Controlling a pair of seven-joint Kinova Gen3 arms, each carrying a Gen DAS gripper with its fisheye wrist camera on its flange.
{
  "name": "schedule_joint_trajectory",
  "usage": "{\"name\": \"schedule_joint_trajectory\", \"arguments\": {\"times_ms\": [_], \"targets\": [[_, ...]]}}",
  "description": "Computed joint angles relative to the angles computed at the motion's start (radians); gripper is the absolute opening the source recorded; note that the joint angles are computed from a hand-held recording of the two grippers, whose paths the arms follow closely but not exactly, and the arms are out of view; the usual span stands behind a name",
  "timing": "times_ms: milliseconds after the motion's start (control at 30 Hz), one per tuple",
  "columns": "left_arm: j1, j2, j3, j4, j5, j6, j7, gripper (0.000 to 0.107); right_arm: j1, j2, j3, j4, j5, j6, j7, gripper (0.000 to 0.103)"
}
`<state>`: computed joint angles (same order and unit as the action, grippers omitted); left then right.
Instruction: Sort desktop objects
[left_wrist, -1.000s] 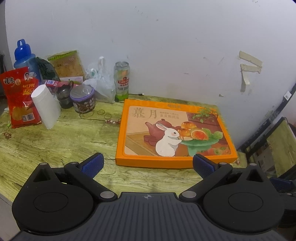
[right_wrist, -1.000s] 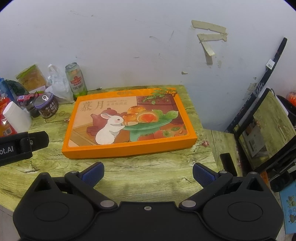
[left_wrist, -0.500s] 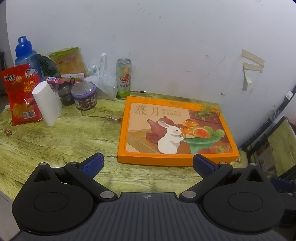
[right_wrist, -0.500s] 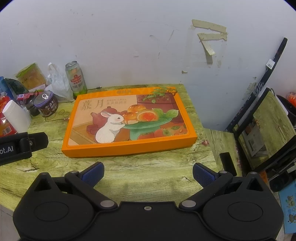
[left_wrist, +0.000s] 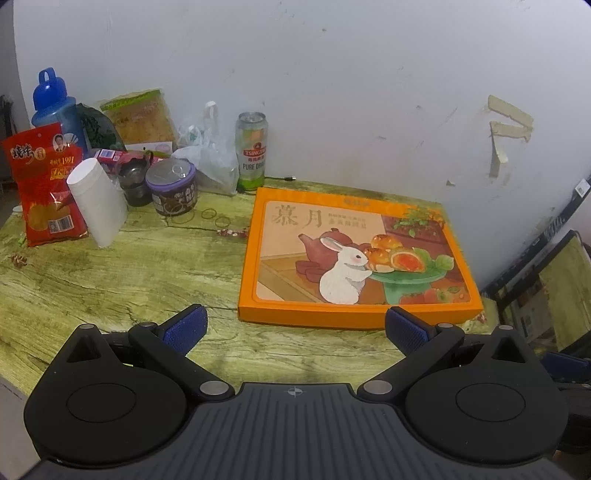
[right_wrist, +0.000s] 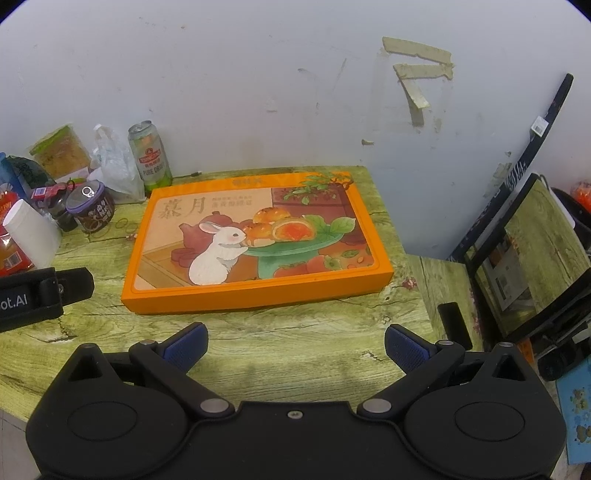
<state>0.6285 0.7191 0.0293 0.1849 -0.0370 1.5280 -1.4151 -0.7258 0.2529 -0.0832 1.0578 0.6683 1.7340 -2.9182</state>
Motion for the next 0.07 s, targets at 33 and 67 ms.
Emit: {"name": "schedule_joint_trajectory", "arguments": {"times_ms": [33,67], "targets": [[0.0,0.002,0.0,-0.005,0.0,0.003,0.0,0.103,0.0,0.0,0.0,0.0,0.001,0.0,0.0,0.102],[0.001,0.005,-0.001,-0.01,-0.001,0.007,0.002,0.103,0.0,-0.001,0.0,0.002,0.001,0.0,-0.001,0.102]]}}
